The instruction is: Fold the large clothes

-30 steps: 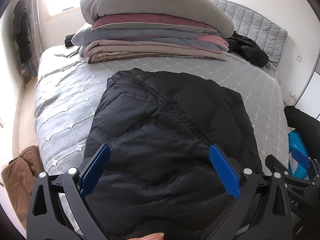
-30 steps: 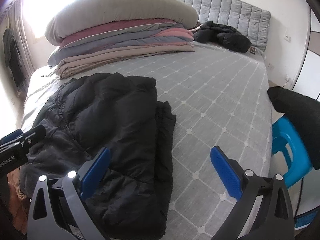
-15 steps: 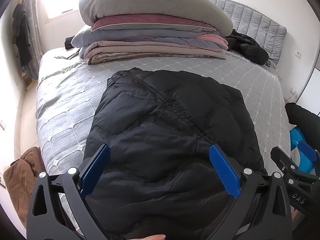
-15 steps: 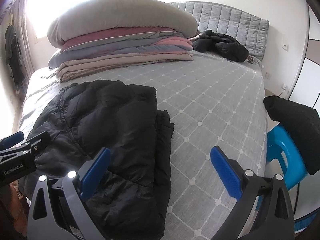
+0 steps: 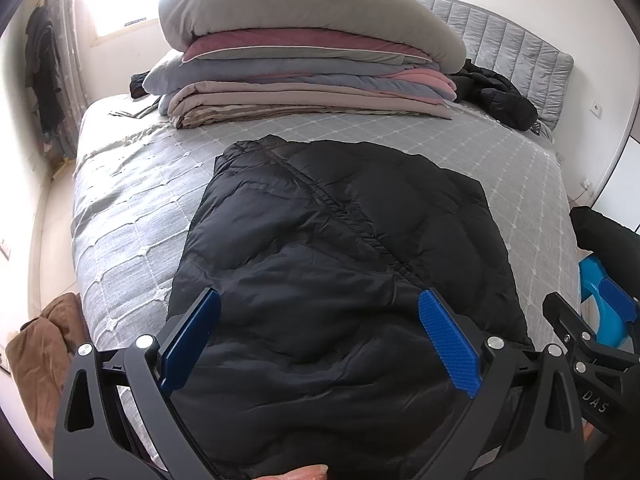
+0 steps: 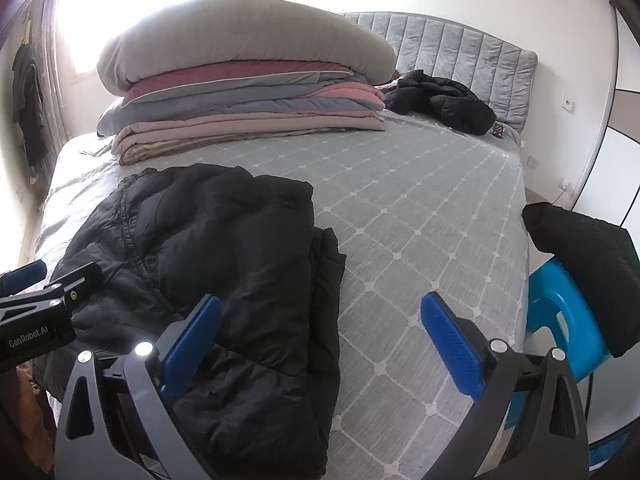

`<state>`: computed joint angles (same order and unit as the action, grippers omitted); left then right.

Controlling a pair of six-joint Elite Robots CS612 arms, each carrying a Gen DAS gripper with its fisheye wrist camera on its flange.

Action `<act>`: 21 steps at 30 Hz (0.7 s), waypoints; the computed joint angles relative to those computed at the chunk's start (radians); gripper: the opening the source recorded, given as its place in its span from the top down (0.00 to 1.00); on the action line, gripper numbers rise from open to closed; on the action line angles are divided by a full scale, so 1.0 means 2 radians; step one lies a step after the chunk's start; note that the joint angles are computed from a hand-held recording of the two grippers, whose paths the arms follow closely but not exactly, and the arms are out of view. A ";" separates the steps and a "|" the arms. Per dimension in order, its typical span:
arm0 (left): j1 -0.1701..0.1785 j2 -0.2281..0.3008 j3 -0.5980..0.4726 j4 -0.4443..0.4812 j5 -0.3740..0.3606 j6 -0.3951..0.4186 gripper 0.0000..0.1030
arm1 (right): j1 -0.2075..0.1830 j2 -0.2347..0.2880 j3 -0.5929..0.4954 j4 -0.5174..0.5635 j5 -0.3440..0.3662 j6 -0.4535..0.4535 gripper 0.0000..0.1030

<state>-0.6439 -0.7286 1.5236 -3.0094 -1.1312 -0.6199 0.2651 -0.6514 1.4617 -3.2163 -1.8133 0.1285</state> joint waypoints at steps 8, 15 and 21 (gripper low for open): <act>0.000 0.001 -0.001 0.002 0.003 0.002 0.07 | -0.002 -0.001 0.001 0.003 0.008 0.004 0.07; 0.000 0.000 0.000 0.001 0.006 0.005 0.07 | -0.001 0.000 -0.001 0.007 0.010 0.005 0.07; -0.001 -0.001 0.002 -0.002 0.010 0.006 0.07 | -0.002 0.001 -0.001 0.009 0.011 0.008 0.07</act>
<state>-0.6458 -0.7297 1.5279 -3.0125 -1.1115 -0.6080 0.2618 -0.6501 1.4595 -3.1980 -1.7919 0.1436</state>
